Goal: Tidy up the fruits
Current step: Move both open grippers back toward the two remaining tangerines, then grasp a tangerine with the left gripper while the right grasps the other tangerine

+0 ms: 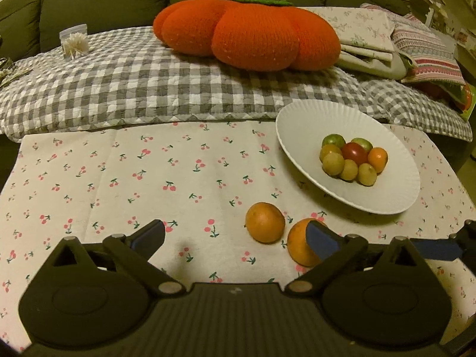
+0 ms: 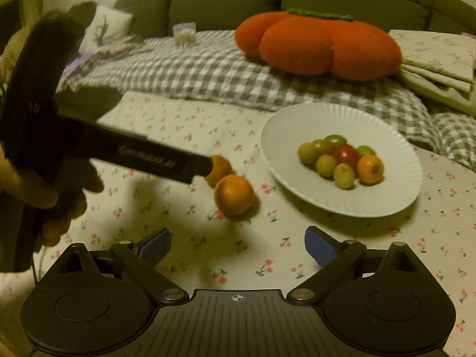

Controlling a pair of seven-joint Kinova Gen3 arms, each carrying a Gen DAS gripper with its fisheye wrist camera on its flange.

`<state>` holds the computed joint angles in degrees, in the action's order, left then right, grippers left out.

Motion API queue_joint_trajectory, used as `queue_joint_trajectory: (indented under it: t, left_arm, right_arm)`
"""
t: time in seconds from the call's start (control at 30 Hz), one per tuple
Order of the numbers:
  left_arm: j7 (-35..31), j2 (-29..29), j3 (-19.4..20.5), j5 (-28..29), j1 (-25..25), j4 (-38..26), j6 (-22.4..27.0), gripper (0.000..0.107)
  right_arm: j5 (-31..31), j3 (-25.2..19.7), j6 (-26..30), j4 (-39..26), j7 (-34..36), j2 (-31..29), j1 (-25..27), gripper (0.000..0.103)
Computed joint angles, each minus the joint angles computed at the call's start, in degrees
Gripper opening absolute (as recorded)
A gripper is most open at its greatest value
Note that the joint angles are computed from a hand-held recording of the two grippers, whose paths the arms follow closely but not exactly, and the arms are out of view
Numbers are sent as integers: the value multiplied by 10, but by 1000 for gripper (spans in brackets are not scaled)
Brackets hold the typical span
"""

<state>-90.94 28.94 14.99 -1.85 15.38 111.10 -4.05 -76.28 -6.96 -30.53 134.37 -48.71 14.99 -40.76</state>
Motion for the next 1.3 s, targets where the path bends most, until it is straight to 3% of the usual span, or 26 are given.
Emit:
queue_joint_trajectory:
  t: [0.2, 0.33, 0.57, 0.83, 1.0, 1.1, 1.13, 1.3]
  left_arm:
    - [6, 14, 5, -1, -1, -3, -21, 96]
    - [15, 28, 37, -15, -25, -9, -22, 77]
    - [42, 44, 78, -33, -61, -6, -44, 59]
    - [95, 80, 184, -69, -160, -11, -32, 44]
    - [121, 108, 239, -73, -212, -15, -24, 44]
    - [130, 122, 261, -77, -231, -12, -32, 37]
    - [134, 123, 262, -77, -231, -12, -34, 29]
    - [151, 128, 269, -77, -240, -16, -23, 29]
  right_arm:
    - [12, 4, -19, -10, -29, 30, -7, 98]
    - [26, 12, -19, -13, -67, 42, -1, 98]
    - [50, 20, -40, -13, -103, 53, -8, 98]
    - [59, 26, -48, -13, -119, 60, -14, 97]
    - [70, 27, -55, -12, -126, 65, -17, 97]
    - [79, 28, -58, -12, -131, 68, -18, 96]
    - [83, 28, -61, -11, -135, 69, -19, 96]
    - [98, 30, -74, -8, -152, 74, -22, 96]
